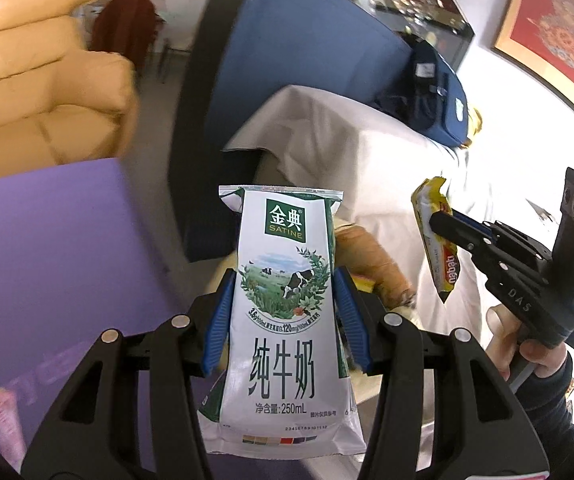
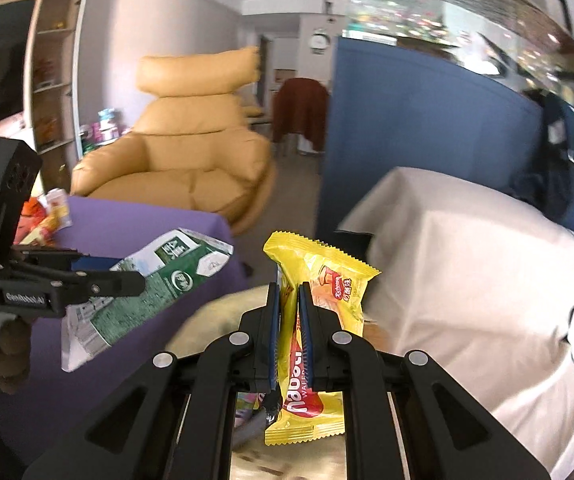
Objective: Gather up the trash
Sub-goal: 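Drop the milk carton into the bin with the left tool while the right tool carries the wafer packet, then lower the wafer packet into the bin and open the right tool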
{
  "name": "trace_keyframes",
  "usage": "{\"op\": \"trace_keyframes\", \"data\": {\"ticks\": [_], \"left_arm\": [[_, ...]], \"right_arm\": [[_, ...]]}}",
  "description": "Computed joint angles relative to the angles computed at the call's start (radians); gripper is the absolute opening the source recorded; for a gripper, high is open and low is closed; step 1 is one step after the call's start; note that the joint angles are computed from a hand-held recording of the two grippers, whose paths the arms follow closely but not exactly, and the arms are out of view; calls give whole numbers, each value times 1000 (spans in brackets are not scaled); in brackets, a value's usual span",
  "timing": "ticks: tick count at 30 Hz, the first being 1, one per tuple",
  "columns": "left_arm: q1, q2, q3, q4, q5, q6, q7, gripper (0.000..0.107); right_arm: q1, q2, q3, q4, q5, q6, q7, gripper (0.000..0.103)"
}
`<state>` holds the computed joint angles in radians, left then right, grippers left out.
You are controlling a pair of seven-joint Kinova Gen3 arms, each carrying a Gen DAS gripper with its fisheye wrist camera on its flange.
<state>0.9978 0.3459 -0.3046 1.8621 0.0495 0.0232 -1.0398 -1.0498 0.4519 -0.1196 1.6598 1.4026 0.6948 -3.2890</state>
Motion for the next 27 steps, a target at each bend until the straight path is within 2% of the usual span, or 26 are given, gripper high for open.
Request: {"op": "trace_keyframes", "data": {"ticks": [6, 9, 11, 15, 17, 20, 22, 25, 27], "left_arm": [[-226, 119, 278, -136, 4, -2, -74, 47], [-348, 164, 417, -185, 49, 14, -140, 55], [-394, 170, 459, -186, 24, -3, -112, 62], [-369, 131, 404, -143, 53, -34, -90, 67], [-321, 103, 335, -114, 73, -35, -80, 67], [-221, 60, 206, -52, 110, -43, -64, 67], [-146, 38, 116, -13, 126, -46, -56, 67], [-43, 7, -6, 47, 152, -48, -58, 67], [-10, -23, -48, 98, 165, -55, -61, 67]], "right_arm": [[37, -26, 2, 64, 6, 10, -61, 11], [43, -24, 11, 81, -5, -4, -72, 11], [44, -21, 20, 92, 2, -22, -91, 11], [94, -11, -14, 98, 61, -101, -154, 11], [118, 5, -28, 83, 82, -169, -166, 11], [114, 41, -17, 27, 17, -248, -79, 11], [143, 82, -55, -24, -33, -279, 2, 11], [219, 160, -194, -106, -60, -216, 124, 11], [241, 218, -265, -155, -67, -135, 205, 11]]}}
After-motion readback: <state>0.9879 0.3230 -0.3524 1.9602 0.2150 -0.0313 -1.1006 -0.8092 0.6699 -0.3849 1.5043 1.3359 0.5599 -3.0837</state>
